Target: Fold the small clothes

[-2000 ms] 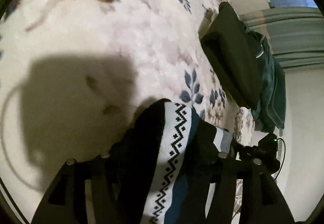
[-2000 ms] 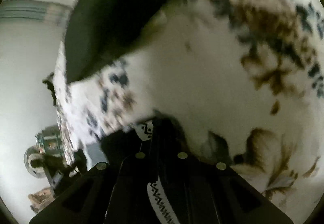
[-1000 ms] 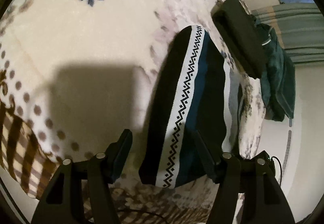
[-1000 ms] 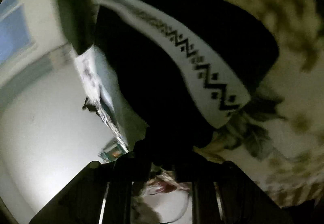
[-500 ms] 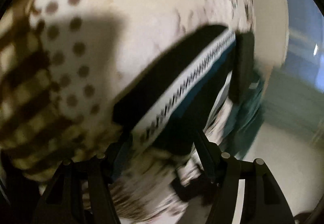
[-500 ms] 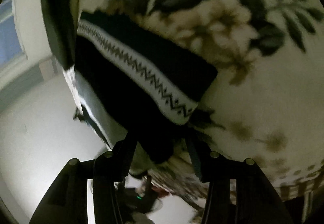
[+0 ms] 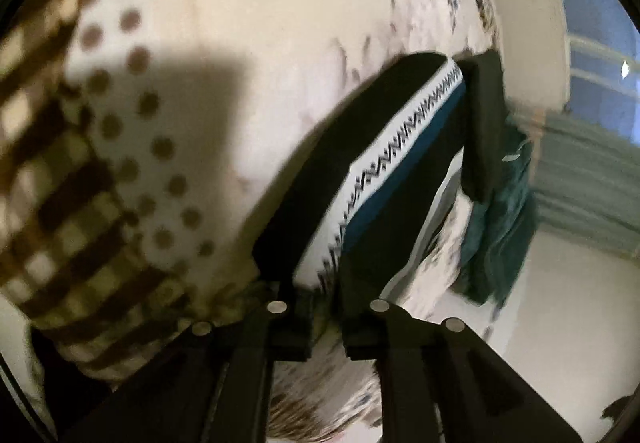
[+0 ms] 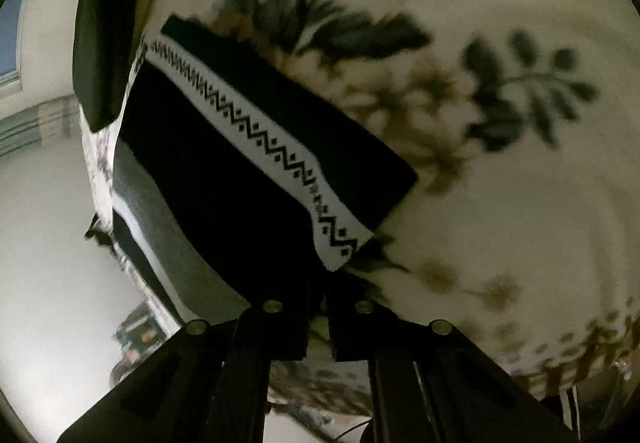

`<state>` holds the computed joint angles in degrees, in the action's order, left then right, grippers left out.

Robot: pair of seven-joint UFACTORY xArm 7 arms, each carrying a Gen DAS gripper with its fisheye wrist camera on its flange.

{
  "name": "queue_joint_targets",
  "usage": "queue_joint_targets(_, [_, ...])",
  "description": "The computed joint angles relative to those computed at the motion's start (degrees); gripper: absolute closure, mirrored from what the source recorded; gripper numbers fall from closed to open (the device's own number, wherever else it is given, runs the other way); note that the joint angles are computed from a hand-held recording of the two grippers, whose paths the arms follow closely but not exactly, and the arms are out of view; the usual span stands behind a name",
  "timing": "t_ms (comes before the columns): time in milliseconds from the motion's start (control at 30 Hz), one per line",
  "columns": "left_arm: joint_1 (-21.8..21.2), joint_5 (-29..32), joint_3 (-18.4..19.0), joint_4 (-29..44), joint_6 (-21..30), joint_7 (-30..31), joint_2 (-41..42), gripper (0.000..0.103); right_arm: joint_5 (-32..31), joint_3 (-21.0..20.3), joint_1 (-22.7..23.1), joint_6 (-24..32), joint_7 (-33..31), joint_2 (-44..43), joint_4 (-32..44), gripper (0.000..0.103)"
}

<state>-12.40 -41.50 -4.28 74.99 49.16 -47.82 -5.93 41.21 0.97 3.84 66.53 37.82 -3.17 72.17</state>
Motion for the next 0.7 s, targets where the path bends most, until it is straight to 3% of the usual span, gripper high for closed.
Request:
queue_joint_targets(33, [0.22,0.65,0.40,1.13,2.01,1.10,-0.13,0.083,2.77,-0.51,-0.27,-0.22,-1.67,-0.17,-0.57,0.093])
queue_joint_targets(67, [0.41,0.93,0.74,1.83,3.15,3.11,-0.29,0.064,5.00,-0.83,-0.44,-0.23,-3.42,-0.30,-1.19,0.081])
queue_joint_targets(100, [0.68,1.64,1.04,3.14,4.59,4.51,0.00,0.037,6.40,-1.10,-0.62,0.39,-5.05,-0.15,-1.47,0.052])
queue_joint_targets(133, [0.97,2.87,1.14,4.73,5.32,5.95,0.79,0.030,7.57,-1.28,-0.80,0.90,-6.87,-0.26,-2.36,0.038])
queue_joint_targets(167, [1.24,4.28,1.07,5.81,5.29,7.18,1.46,0.030,9.52,-1.41,-0.93,0.51,-8.93,-0.95,-4.08,0.032])
queue_joint_targets(233, [1.86,5.74,1.14,8.67,5.15,11.88,4.26,0.030,13.92,-1.45,-0.75,-0.30,-13.42,-0.90,-6.86,0.032])
queue_joint_targets(400, [3.77,3.61,-0.65,16.37,2.77,24.74,15.15,0.030,29.92,0.32,1.37,-12.33,-23.97,-0.96,-13.65,0.026])
queue_joint_targets(533, [5.72,0.49,-3.71,24.36,3.46,29.77,24.28,0.030,36.80,1.57,3.14,-17.59,-28.24,-0.01,-13.12,0.026])
queue_joint_targets(700, [7.15,-0.65,-6.33,29.36,3.84,32.87,28.96,0.030,43.22,3.26,4.57,-20.31,-33.36,5.77,-8.33,0.026])
